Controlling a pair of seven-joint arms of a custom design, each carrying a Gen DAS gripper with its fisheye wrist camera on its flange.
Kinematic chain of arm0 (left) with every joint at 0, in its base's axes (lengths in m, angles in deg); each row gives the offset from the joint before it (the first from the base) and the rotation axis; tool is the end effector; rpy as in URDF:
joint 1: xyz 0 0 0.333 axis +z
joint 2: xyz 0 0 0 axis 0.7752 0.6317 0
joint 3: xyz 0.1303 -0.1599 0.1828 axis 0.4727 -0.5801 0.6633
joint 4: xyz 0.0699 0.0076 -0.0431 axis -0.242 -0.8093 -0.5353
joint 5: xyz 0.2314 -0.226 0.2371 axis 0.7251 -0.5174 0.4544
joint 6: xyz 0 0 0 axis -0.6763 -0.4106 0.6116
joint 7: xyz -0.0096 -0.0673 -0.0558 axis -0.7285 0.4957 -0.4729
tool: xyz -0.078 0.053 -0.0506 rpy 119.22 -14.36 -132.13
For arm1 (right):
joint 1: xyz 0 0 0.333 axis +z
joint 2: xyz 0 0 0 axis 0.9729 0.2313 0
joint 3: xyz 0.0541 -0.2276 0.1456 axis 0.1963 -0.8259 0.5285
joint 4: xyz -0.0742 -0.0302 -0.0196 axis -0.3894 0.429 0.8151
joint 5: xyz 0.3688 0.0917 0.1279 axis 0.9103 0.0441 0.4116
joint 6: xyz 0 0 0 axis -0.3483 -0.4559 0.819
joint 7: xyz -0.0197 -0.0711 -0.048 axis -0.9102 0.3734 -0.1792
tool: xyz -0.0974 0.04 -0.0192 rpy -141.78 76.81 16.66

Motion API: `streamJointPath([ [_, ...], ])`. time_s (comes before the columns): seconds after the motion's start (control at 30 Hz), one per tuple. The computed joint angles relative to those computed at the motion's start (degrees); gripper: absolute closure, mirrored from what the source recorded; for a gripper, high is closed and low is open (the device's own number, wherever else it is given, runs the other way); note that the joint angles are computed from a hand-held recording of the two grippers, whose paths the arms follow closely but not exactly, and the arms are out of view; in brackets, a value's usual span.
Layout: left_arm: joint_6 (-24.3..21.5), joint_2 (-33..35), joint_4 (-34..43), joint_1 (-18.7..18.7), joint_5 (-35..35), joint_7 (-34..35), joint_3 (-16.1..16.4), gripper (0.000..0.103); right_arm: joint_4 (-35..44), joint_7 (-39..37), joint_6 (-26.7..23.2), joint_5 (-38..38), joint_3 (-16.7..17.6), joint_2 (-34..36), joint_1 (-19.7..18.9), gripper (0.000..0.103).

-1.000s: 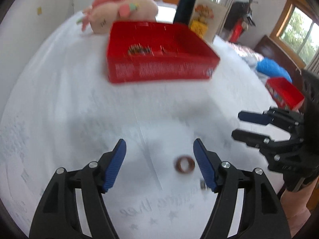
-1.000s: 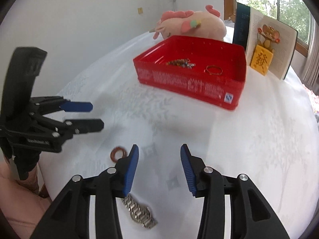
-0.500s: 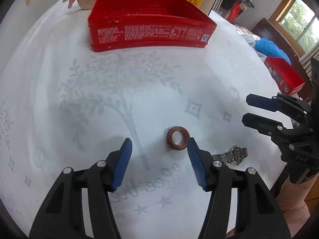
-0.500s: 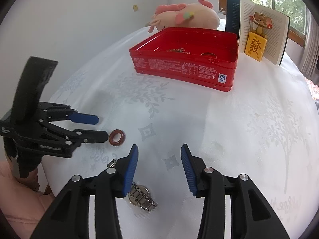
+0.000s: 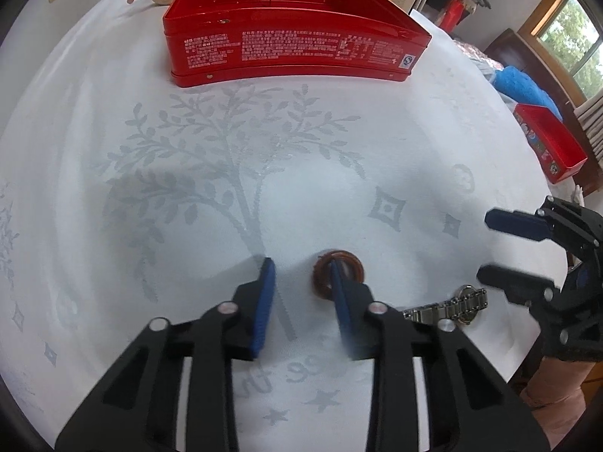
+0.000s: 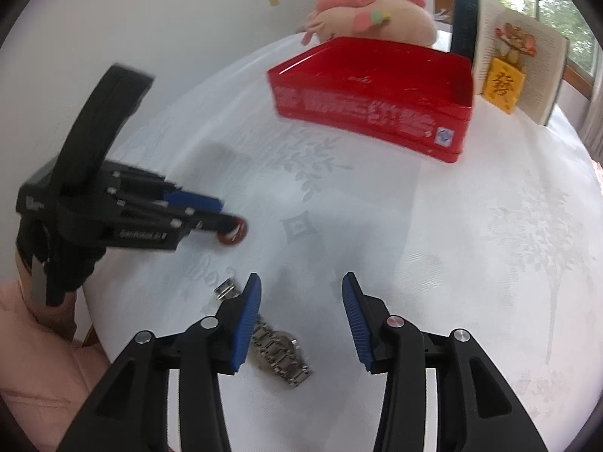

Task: Organize jewelry
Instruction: 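Grasp the brown ring with the left tool while the right tool grasps the silver wristwatch, then carry the brown ring and wristwatch into the red tin and open both tools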

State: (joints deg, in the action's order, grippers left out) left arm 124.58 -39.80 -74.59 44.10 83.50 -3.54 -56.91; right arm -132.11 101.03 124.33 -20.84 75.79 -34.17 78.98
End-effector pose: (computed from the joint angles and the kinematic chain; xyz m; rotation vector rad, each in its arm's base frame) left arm 0.6184 -0.1910 0.5284 -2.2744 1.8315 -0.5687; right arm 0.6735 0.0968 0.5778 -2.4438 0.7325 0.0587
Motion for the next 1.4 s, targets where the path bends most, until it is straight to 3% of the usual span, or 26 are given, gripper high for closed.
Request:
streamJointPath([
  [0.07, 0.3, -0.1, -0.2, 0.2, -0.6, 0.5, 0.0, 0.092, -0.2, -1.3, -1.4, -1.0, 0.1, -0.1, 0.3, 0.058],
  [0.13, 0.8, -0.5, -0.8, 0.5, -1.5, 1.1, 0.0, 0.095, -0.9, -2.6, -2.2, -1.8, 0.1, -0.7, 0.8, 0.057],
  [0.27, 1.4, -1.7, -2.5, 0.5, -0.8, 0.7, 0.3, 0.095, -1.1, -4.8, -4.4, -3.5, 0.0, -1.0, 1.5, 0.056],
  [0.7, 2.1, -3.5, -4.7, 0.6, -0.2, 0.1, 0.8, 0.095, -14.0, -12.9, 1.3, -11.6, -2.1, -9.6, 3.8, 0.056],
  [0.77, 2.2, -3.6, -4.8, 0.5, -0.2, 0.0, 0.8, 0.095, -14.7, -13.3, 1.9, -11.6, -2.1, -10.1, 3.9, 0.059],
  [0.83, 2.5, -3.8, -5.0, 0.6, -0.5, 0.2, 0.8, 0.095, -14.9, -13.6, 2.1, -11.6, -2.2, -10.2, 3.9, 0.072],
  [0.97, 3.1, -4.3, -5.7, 0.7, -1.2, 0.4, 0.9, 0.095, -14.7, -13.5, 1.8, -11.1, -2.3, -10.1, 3.7, 0.072],
  [1.03, 3.4, -4.5, -6.0, 0.7, -1.5, 0.6, 0.9, 0.096, -12.9, -12.6, 0.8, -10.3, -2.2, -8.8, 3.5, 0.072],
  [1.27, 5.5, -6.6, -8.1, 0.7, -2.3, 1.0, 1.2, 0.097, 1.1, -5.9, -9.7, -4.2, -1.8, -0.3, 0.2, 0.072],
  [1.4, 6.3, -7.3, -8.7, 0.6, -2.7, 1.2, 1.4, 0.097, 6.0, -3.6, -10.8, -1.7, -0.9, 2.2, -1.3, 0.072],
])
